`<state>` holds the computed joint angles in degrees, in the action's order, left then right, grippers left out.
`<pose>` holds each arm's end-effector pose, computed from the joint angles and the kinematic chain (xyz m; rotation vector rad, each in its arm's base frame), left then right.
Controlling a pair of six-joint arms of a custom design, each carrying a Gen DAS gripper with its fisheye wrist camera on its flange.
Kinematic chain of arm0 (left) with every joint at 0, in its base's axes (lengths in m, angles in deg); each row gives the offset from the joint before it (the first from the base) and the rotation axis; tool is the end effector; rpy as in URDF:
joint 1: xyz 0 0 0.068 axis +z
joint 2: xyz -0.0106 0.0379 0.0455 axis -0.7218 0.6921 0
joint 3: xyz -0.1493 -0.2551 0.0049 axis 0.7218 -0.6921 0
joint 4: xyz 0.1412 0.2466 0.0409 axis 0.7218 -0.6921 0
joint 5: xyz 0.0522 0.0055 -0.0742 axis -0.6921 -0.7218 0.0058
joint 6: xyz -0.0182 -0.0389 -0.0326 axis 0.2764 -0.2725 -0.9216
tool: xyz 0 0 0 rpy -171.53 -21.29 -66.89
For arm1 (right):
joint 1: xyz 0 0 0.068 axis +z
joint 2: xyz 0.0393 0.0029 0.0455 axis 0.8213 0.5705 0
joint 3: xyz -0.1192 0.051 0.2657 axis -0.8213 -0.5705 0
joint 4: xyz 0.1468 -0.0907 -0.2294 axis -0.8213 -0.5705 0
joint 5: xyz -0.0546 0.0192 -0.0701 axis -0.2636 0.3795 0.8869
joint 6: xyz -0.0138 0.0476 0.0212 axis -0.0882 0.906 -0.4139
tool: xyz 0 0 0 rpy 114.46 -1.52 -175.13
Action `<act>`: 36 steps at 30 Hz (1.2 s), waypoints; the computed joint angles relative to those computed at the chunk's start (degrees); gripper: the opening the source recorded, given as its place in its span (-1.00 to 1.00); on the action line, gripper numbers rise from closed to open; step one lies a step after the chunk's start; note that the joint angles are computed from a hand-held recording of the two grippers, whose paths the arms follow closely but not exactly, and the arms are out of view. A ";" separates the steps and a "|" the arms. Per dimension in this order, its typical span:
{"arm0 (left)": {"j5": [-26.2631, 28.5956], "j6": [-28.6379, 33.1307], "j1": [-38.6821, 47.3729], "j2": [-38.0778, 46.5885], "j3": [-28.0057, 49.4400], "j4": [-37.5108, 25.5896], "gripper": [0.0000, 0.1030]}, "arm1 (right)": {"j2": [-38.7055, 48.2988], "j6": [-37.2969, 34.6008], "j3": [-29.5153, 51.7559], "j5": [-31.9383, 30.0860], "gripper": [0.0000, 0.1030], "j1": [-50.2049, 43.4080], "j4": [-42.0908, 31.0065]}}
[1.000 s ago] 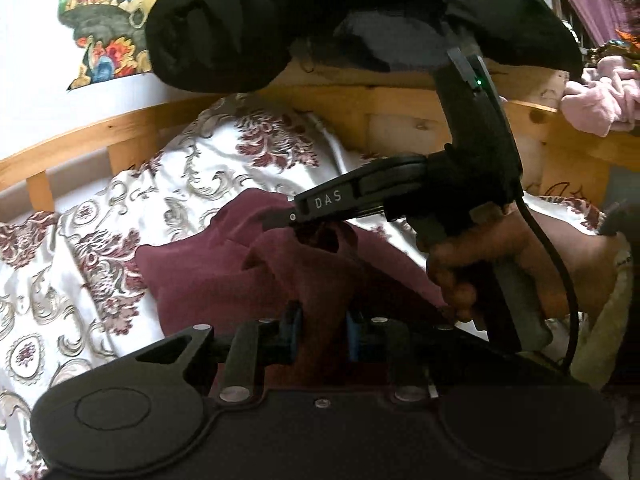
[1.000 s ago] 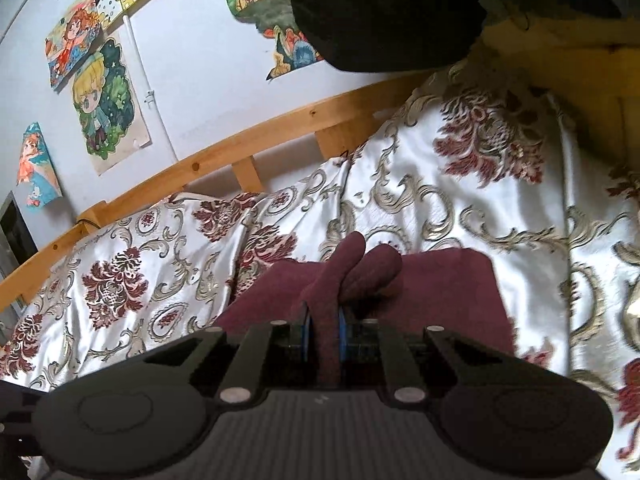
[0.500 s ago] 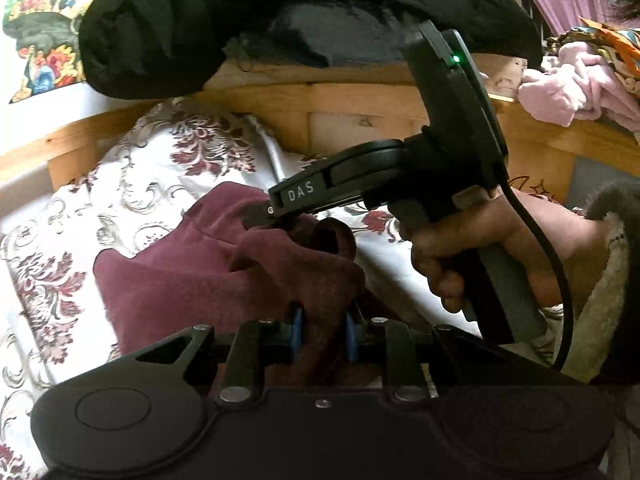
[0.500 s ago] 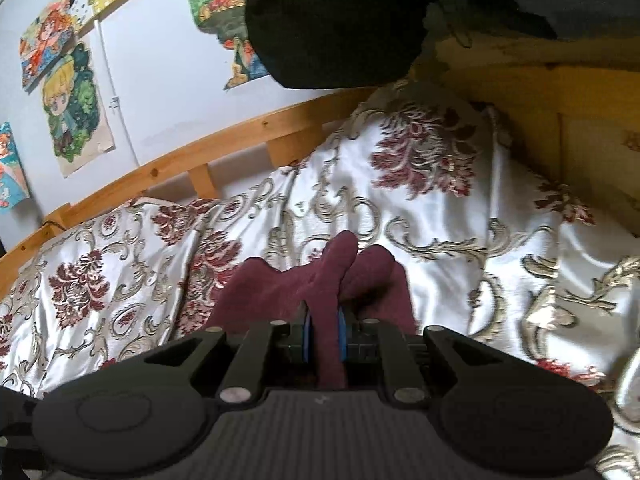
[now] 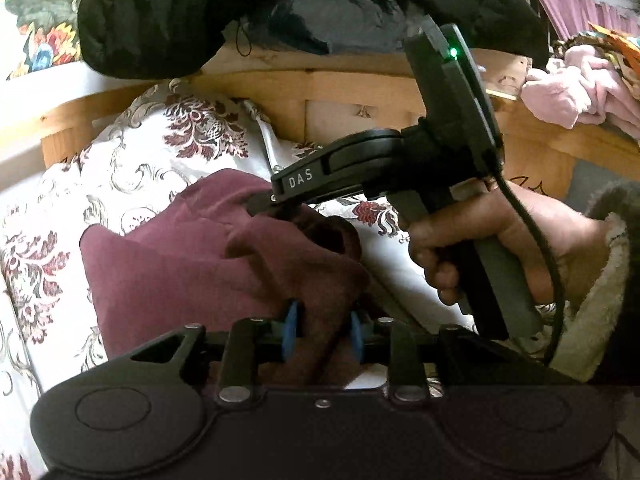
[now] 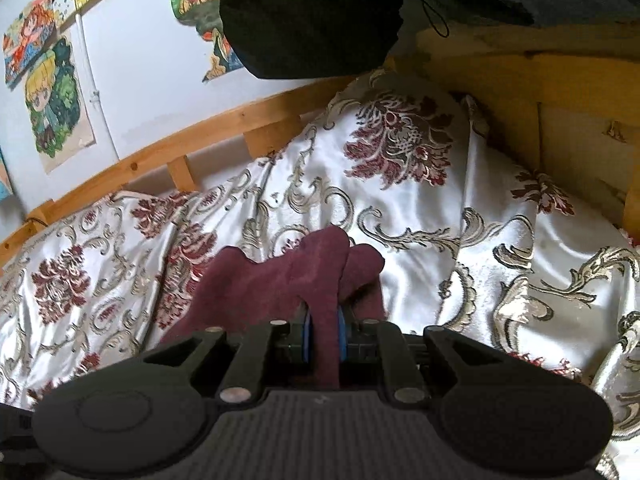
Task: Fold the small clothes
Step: 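Grasp the fabric with both grippers and fold it over onto itself, then open both grippers and release the folded maroon top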
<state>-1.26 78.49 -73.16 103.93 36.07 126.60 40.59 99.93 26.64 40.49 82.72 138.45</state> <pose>0.2856 -0.1599 0.0953 0.8871 1.9388 -0.5738 0.2732 0.1326 0.0751 0.1012 2.0554 0.3141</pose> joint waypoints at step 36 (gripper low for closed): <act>-2.39 -29.32 13.42 -0.13 -2.75 -9.47 0.98 | -6.89 -17.40 1.66 7.39 0.99 6.76 -26.54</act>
